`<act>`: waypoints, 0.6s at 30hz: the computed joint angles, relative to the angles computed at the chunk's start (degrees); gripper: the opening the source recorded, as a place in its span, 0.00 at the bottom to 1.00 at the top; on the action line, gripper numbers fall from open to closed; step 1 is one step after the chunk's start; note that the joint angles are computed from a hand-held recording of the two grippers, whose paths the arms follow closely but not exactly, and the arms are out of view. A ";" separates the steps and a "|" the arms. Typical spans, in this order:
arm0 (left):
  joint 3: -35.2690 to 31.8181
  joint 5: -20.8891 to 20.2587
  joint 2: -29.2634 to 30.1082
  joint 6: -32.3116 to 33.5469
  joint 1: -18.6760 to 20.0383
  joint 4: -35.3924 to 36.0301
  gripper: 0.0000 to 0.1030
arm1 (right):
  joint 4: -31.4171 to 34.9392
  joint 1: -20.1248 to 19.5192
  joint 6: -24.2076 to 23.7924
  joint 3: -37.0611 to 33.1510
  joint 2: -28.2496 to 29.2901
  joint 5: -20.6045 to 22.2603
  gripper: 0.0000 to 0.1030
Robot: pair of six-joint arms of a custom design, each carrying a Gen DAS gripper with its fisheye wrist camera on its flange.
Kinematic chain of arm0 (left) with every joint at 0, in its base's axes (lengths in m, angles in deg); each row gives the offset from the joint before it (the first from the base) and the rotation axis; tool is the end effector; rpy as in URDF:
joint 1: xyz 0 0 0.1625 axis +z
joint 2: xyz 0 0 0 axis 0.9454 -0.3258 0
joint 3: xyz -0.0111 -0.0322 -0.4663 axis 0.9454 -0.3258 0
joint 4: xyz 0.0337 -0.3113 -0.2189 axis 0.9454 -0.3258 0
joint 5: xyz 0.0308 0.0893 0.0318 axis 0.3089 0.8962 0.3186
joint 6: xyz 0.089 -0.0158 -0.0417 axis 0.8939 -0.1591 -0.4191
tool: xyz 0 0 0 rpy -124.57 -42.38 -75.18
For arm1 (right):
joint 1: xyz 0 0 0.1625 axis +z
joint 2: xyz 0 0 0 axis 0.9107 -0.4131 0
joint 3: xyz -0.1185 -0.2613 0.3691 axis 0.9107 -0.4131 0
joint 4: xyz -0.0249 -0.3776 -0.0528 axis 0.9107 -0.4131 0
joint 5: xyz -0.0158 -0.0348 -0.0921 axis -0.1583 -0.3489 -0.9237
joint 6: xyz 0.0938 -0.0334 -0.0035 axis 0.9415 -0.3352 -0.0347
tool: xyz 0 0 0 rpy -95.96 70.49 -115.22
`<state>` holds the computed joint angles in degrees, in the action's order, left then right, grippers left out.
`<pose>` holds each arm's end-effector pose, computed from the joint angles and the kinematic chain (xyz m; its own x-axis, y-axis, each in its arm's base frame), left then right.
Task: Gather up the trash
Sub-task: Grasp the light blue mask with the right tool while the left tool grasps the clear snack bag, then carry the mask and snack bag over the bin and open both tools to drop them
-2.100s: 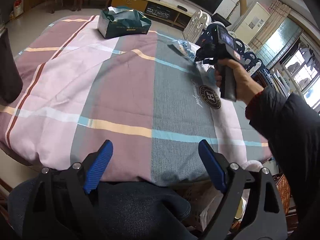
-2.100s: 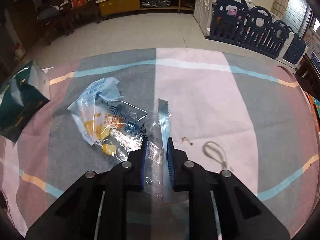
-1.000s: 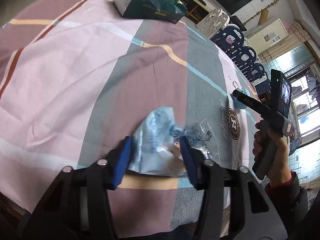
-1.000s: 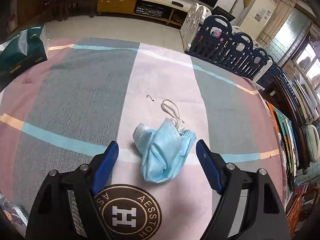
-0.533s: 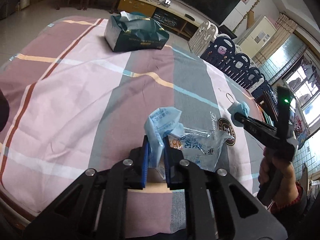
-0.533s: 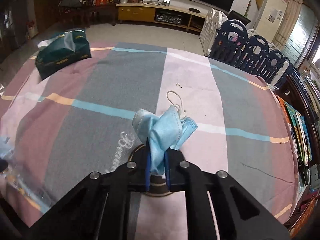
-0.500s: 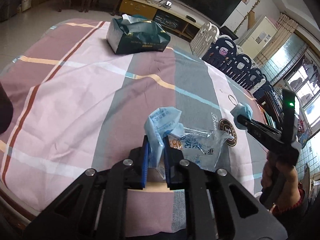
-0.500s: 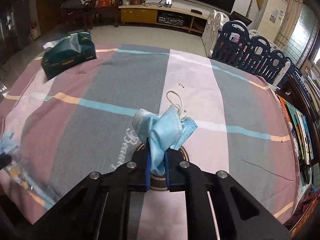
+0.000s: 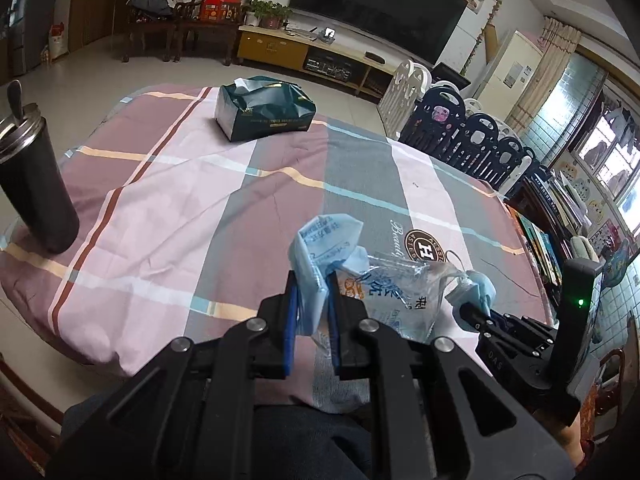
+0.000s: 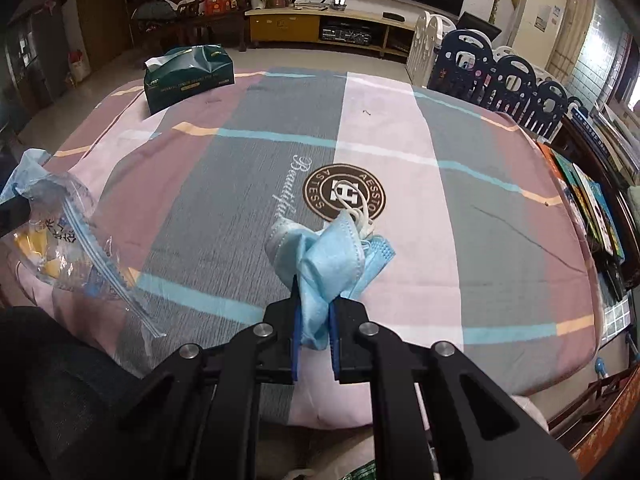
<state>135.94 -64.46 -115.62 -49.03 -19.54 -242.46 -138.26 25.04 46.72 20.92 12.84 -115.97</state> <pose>-0.2780 -0.6882 0.0745 -0.8666 -0.2069 -0.4541 0.1928 0.7005 -0.6871 0.0902 -0.7569 0.2099 -0.6500 -0.2852 0.7044 -0.5619 0.8045 -0.1927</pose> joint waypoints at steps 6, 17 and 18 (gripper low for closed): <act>3.38 2.16 -1.61 -0.03 -1.37 -3.17 0.14 | -1.66 0.62 2.80 4.49 -2.96 0.30 0.12; 4.73 2.57 -2.20 1.51 -3.62 -6.32 0.14 | -7.19 2.36 1.57 9.05 -6.98 0.71 0.12; 4.81 2.71 -2.19 1.73 -3.81 -6.60 0.14 | -7.35 2.40 1.80 9.45 -7.19 0.81 0.11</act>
